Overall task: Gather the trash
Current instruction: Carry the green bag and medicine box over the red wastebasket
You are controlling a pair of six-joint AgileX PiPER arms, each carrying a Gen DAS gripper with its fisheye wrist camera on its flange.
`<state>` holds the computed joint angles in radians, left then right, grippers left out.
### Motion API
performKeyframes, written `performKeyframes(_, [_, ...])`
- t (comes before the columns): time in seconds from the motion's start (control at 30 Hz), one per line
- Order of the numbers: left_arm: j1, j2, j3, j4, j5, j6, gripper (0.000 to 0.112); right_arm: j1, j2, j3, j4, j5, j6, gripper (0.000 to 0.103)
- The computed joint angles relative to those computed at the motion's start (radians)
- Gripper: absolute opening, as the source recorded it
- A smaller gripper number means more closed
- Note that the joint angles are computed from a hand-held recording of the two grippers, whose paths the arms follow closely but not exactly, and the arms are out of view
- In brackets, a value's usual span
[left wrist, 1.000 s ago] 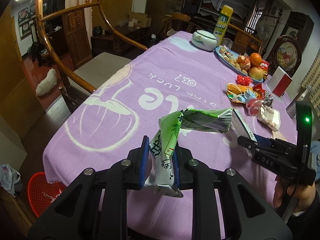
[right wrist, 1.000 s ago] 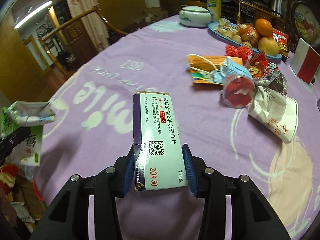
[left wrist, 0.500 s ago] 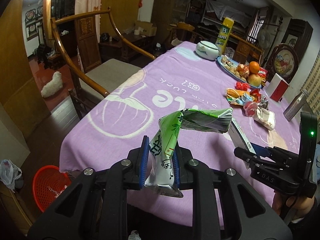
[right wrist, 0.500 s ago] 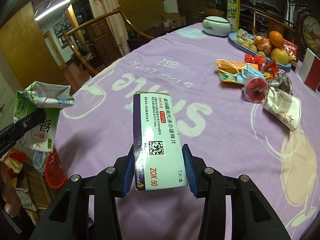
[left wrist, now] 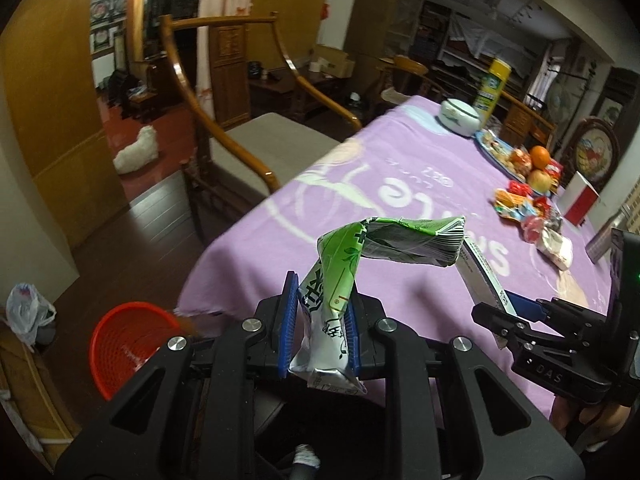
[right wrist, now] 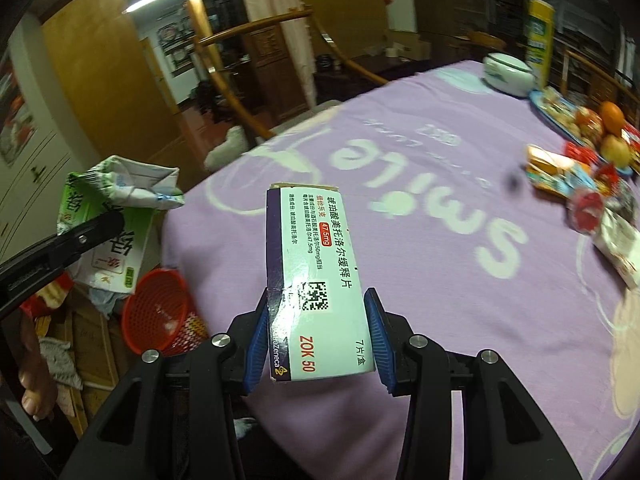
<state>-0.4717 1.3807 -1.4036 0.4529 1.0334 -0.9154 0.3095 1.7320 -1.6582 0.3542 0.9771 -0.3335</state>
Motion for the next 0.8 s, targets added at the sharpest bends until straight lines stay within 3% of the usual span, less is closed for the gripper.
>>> performKeyframes(0.4, [0.247, -0.259, 0.285, -0.104, -0.039, 0.068, 0.023, 0.260, 0.011, -0.037, -0.078, 0.018, 0.065, 0.044])
performKeyframes(0.7, [0.558, -0.370, 0.477, -0.286, -0.103, 0.291, 0.023, 0.449, 0.177, -0.189, -0.137, 0.084, 0.114, 0.044])
performKeyframes(0.8, [0.721, -0.362, 0.550, -0.412, -0.138, 0.453, 0.023, 0.499, 0.257, -0.263, -0.154, 0.117, 0.134, 0.044])
